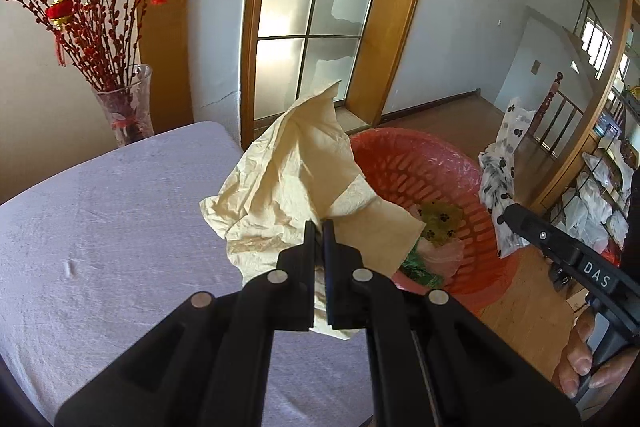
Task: Collect trash
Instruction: 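Carry the paw-print bag and tan paper over the basket and release both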
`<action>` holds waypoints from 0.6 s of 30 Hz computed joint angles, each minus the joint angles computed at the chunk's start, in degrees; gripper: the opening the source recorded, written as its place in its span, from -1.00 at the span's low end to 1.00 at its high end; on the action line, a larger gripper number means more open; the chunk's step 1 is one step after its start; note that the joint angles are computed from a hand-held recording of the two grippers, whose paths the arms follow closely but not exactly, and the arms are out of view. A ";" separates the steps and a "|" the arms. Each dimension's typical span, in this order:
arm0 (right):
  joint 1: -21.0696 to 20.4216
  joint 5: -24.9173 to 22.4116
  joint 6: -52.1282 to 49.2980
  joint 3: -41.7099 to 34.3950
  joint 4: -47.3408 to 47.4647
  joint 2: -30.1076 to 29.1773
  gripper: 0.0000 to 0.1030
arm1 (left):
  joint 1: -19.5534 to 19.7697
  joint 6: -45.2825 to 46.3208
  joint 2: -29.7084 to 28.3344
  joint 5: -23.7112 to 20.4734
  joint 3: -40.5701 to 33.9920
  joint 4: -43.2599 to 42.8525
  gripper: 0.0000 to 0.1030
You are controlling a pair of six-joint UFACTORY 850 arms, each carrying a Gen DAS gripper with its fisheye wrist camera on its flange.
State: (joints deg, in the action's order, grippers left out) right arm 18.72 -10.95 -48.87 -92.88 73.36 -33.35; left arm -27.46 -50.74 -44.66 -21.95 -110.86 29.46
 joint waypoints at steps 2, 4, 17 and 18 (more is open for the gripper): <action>-0.48 0.28 0.40 0.08 -0.31 -0.02 -0.95 | -0.01 3.45 -1.32 0.14 -1.93 -3.36 -0.90; -0.95 0.50 0.52 0.22 -0.30 -0.03 -0.95 | -0.29 7.02 -3.05 -0.21 -4.57 -6.78 -0.90; -3.57 0.55 0.83 -0.58 0.77 -1.37 -0.95 | -1.26 23.46 -16.70 -7.40 -26.52 -23.24 -0.90; -3.73 0.53 1.08 -0.84 0.70 -1.57 -0.95 | -1.25 24.71 -18.31 -8.36 -29.15 -24.71 -0.90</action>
